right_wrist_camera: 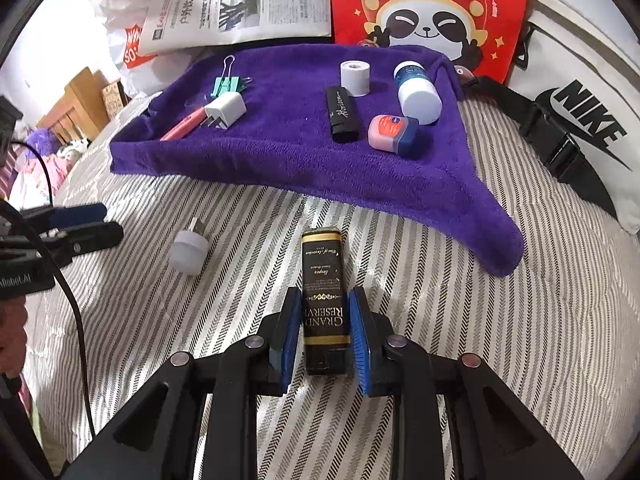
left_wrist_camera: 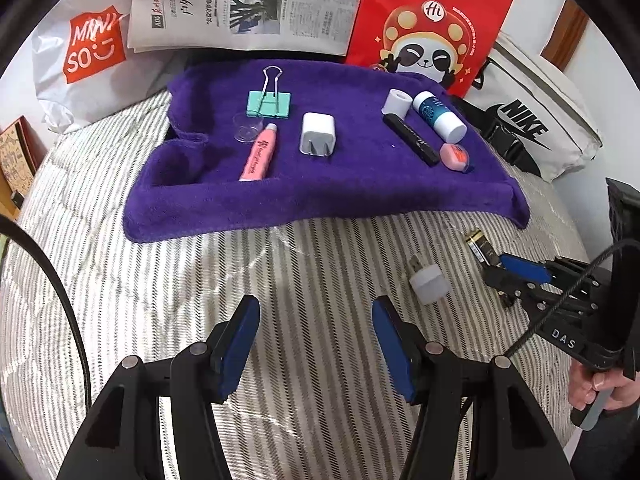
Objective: Organize rigid objects
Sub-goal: 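Grasp the small white cap with the left tool while the right tool holds the box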
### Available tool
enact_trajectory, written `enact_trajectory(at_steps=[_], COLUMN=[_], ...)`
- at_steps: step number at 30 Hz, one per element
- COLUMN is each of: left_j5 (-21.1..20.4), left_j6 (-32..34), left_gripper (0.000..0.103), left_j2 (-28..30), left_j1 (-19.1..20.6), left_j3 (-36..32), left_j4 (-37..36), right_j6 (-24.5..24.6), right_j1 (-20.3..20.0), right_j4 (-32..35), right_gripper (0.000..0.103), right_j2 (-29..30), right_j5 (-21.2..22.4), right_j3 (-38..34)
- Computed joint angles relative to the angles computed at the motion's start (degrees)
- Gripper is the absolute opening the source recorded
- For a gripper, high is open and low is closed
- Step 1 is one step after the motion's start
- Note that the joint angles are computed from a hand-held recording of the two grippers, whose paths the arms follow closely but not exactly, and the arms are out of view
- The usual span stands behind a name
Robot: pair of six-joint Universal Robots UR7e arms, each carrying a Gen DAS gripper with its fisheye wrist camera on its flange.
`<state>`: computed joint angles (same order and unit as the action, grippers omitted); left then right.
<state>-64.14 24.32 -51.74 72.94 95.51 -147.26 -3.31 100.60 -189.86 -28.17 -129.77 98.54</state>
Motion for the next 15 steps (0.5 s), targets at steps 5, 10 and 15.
enact_trajectory(at_steps=[5, 10, 15], left_j5=[-0.94, -2.6, -3.16], left_j6=[-0.63, -1.02, -1.06], left_gripper=[0.056, 0.056, 0.056], left_j2=[-0.07, -0.01, 1.24], left_j1=[-0.15, -0.8, -1.99], left_j3=[0.16, 0.56, 0.65], left_j4=[0.74, 1.11, 1.6], right_j6=[0.26, 2.07, 4.56], right_j1=[-0.47, -0.15, -0.58], right_j4=[-0.93, -1.86, -5.57], right_gripper=[0.024, 0.023, 0.023], right_j2=[-0.61, -2.22, -4.83], right_j5=[1.74, 0.07, -1.34], right_j3=[0.88, 3.53, 8.45])
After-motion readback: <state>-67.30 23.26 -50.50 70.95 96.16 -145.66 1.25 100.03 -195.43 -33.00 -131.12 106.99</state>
